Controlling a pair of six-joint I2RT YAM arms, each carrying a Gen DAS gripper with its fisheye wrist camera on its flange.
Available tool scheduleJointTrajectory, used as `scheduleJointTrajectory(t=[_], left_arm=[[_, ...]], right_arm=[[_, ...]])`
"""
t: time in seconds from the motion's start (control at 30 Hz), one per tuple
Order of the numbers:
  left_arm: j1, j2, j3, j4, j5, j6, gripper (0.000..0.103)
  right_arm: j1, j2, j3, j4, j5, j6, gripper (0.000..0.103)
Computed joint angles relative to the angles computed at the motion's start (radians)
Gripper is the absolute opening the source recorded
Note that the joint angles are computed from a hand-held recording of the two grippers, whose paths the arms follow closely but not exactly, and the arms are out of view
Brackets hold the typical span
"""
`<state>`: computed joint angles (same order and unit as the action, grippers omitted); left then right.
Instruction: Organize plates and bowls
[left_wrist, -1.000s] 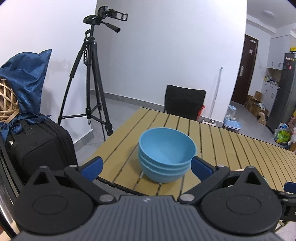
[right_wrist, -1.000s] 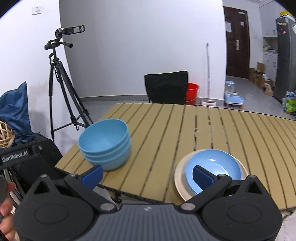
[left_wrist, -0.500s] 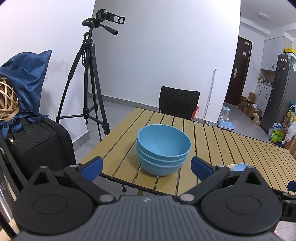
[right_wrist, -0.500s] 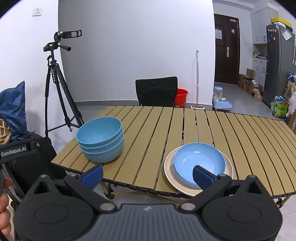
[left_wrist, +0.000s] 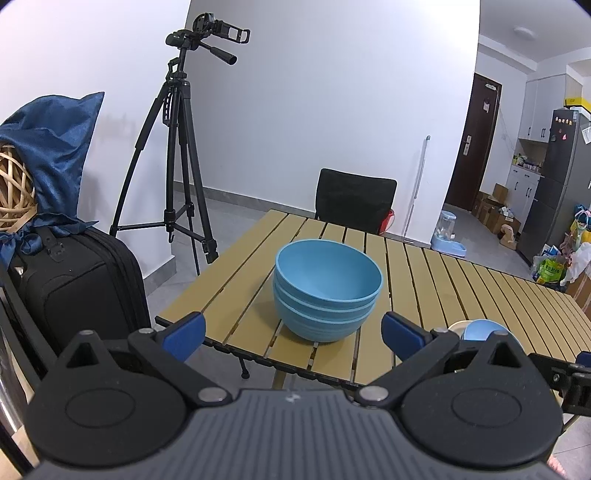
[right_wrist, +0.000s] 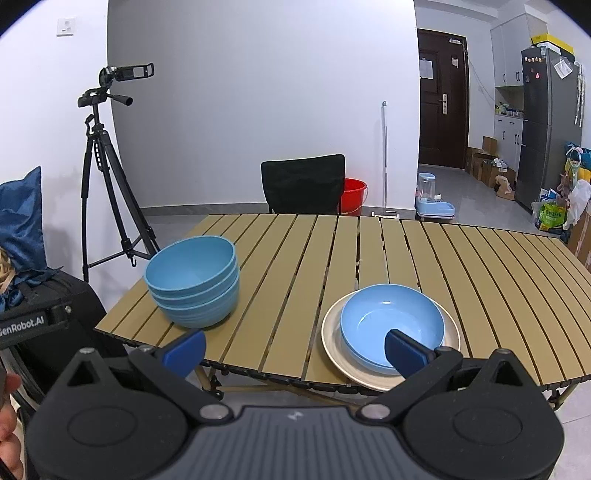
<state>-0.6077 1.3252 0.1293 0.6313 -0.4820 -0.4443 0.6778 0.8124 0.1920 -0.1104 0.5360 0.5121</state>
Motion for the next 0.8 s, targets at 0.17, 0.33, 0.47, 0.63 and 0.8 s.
scheduleJointTrajectory(t=[0.17, 0.33, 0.47, 0.63, 0.8], left_arm=[[0.027, 0.057, -0.005, 0.054, 0.022, 0.003, 0.103], [0.090, 0.102, 0.006, 0.080, 0.066, 0.008, 0.103], [0.120, 0.139, 0.026, 0.092, 0.084, 0.020, 0.103], [0.152, 0.201, 0.071, 0.097, 0.111, 0.033, 0.103], [0.181, 0.250, 0.109, 0.104, 0.135, 0.047, 0.103]], right_arm=[[-0.029, 0.030, -0.020, 0.063, -0.037, -0.025, 0.103], [-0.112, 0.107, -0.013, 0.165, -0.121, -0.081, 0.103], [-0.182, 0.212, 0.011, 0.250, -0.187, -0.128, 0.103], [-0.244, 0.319, 0.048, 0.314, -0.238, -0.167, 0.103], [-0.298, 0.426, 0.098, 0.365, -0.285, -0.187, 0.103]])
